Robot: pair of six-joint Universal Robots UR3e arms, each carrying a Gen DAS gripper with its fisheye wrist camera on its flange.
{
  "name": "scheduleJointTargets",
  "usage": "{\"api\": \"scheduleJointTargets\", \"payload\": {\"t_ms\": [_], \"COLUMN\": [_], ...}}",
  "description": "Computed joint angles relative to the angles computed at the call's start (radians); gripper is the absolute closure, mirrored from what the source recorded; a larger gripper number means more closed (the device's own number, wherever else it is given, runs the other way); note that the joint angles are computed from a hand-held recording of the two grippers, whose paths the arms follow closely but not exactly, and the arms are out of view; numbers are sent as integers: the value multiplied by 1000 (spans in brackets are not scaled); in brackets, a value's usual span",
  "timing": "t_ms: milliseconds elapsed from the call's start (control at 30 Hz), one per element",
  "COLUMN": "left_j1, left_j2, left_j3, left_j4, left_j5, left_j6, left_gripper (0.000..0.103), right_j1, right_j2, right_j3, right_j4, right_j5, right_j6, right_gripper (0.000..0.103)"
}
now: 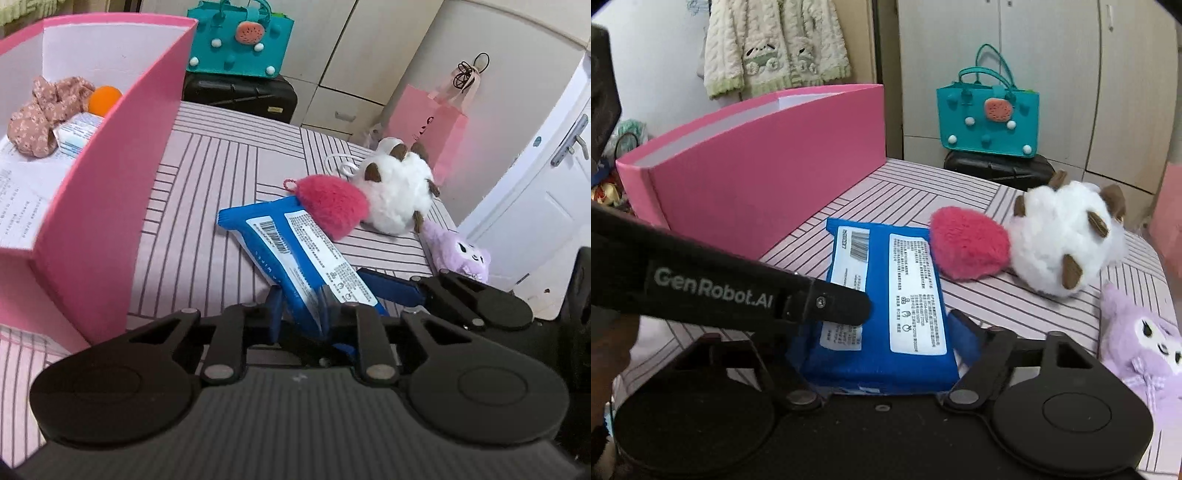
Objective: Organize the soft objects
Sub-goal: 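Lift the blue wet-wipes pack off the bedspread with both tools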
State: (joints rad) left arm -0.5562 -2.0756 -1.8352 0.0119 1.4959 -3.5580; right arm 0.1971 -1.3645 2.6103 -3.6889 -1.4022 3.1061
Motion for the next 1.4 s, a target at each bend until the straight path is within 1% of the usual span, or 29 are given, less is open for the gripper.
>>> {"api": "scheduleJointTargets", "payload": {"t_ms": [133, 167, 267, 500, 567, 667, 733, 867, 1033, 1133, 1267, 1400], "left_j1": [8, 9, 13, -27, -31, -20, -10, 13, 15, 26, 49, 72], "left_j2": [-18, -25, -48, -30, -15, 16, 35, 83, 166, 230, 330, 444], "left_j3": [25, 34, 40, 29, 21, -1, -25, -98, -187, -232, -293, -354], "left_j4": [-15, -18, 7, 10, -2, -21, -22, -10, -6, -29, -78, -146], "left_j5": [-22, -21, -21, 50, 54, 26, 0, -60, -77, -98, -140, -179], "left_j6": [0, -6, -22, 15, 22, 32, 40, 45, 52, 66, 117, 162], "left_gripper": [81, 79, 79, 80, 80, 80, 80, 80, 80, 80, 80, 79], "right_j1": [-30, -33, -24, -13, -20, -7, 15, 111, 149, 180, 262, 308], "right_j2": [11, 17, 24, -18, -60, -113, -143, -201, -290, -344, -414, -493], "right_j3": [35, 37, 35, 46, 48, 45, 39, 17, 23, 17, -16, -48], "right_j4": [-62, -73, -82, -49, 5, 78, 125, 220, 309, 366, 463, 584], "right_j5": [30, 33, 20, 32, 46, 39, 18, -79, -87, -101, -160, -169], "right_j6": [12, 17, 35, 92, 122, 144, 163, 220, 261, 269, 263, 270], "right_gripper": [30, 31, 31, 32, 33, 33, 33, 34, 34, 34, 34, 34]}}
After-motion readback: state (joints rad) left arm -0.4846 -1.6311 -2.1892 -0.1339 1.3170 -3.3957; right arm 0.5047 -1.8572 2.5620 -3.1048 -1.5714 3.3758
